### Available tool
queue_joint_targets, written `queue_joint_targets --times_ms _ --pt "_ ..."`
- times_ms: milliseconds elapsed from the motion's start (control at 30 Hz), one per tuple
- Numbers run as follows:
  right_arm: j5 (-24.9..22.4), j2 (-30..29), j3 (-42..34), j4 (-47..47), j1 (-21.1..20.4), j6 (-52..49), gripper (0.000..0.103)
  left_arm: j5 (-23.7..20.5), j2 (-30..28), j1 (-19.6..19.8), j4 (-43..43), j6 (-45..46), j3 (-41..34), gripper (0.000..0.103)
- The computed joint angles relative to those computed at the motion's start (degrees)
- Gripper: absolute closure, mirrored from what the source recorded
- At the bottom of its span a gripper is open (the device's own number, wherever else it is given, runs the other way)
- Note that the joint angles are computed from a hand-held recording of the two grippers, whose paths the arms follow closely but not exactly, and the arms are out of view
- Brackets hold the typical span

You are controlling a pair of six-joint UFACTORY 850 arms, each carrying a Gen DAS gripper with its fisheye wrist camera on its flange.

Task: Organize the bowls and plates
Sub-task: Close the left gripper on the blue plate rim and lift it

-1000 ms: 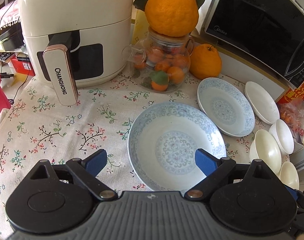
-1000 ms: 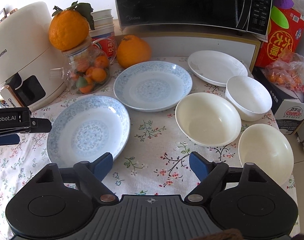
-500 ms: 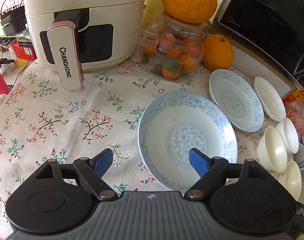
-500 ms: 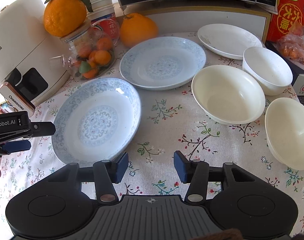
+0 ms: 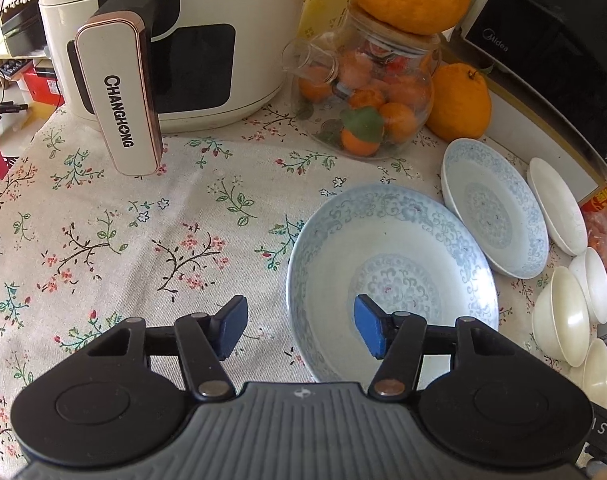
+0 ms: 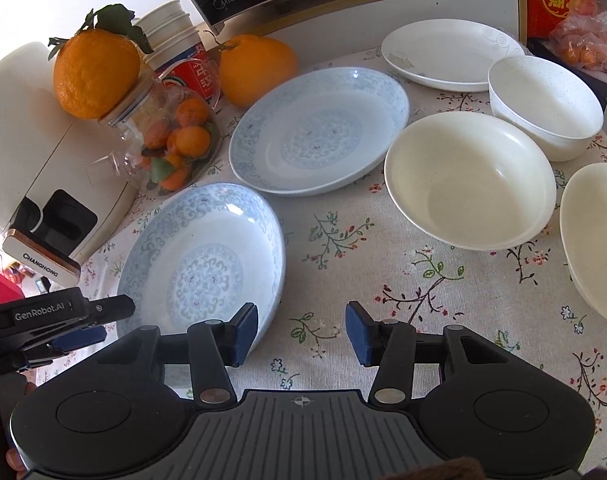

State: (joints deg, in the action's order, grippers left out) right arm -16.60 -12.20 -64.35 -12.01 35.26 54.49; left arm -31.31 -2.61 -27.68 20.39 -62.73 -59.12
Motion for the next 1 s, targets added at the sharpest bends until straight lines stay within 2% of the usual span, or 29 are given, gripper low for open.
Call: queue_joint_targets --times_ms 167,300,367,433,467,600,733,800,1000 --pt "1.8 -1.8 -0.8 11.4 -1.5 -9.4 0.064 1.5 -1.6 0.8 -1.8 1.1 0.1 0.055" --pt "1.7 -3.3 -2.1 14.3 -1.6 -12.4 0.07 2.7 -2.2 0.7 0.2 -0.7 0.5 0.059" --pt "0.9 -4.3 -3.1 13.8 -1.5 -12.3 0.08 3.2 -2.5 0.4 1.1 -0.5 0.4 0.064" --pt "1.1 -5.1 -3.8 16.6 -1.5 -15.5 0.088 4.2 -2.8 0.4 1.4 0.1 0.3 0.074" --pt "1.2 -5.4 -4.1 17.1 -1.3 -16.5 0.095 4.5 -2.8 0.2 2.2 -0.6 0.4 0.074" --pt "-0.2 -5.6 -5.0 6.3 0.1 -8.2 0.092 3.9 -2.2 -0.2 4.3 -3.7 0.6 0.082" --pt "1.7 -3.3 -3.0 12.4 -0.4 -14.5 0.091 4.2 -0.3 0.7 2.5 -1.7 1.6 0.09" --pt "2.0 -1.9 -2.0 14.4 -0.5 -16.7 0.09 3.8 0.7 0.7 1.5 0.0 1.9 0.091" --pt "1.2 0.4 -0.2 4.9 0.9 -8.8 0.09 4.5 3.6 -0.9 2.8 -0.9 4.1 0.091"
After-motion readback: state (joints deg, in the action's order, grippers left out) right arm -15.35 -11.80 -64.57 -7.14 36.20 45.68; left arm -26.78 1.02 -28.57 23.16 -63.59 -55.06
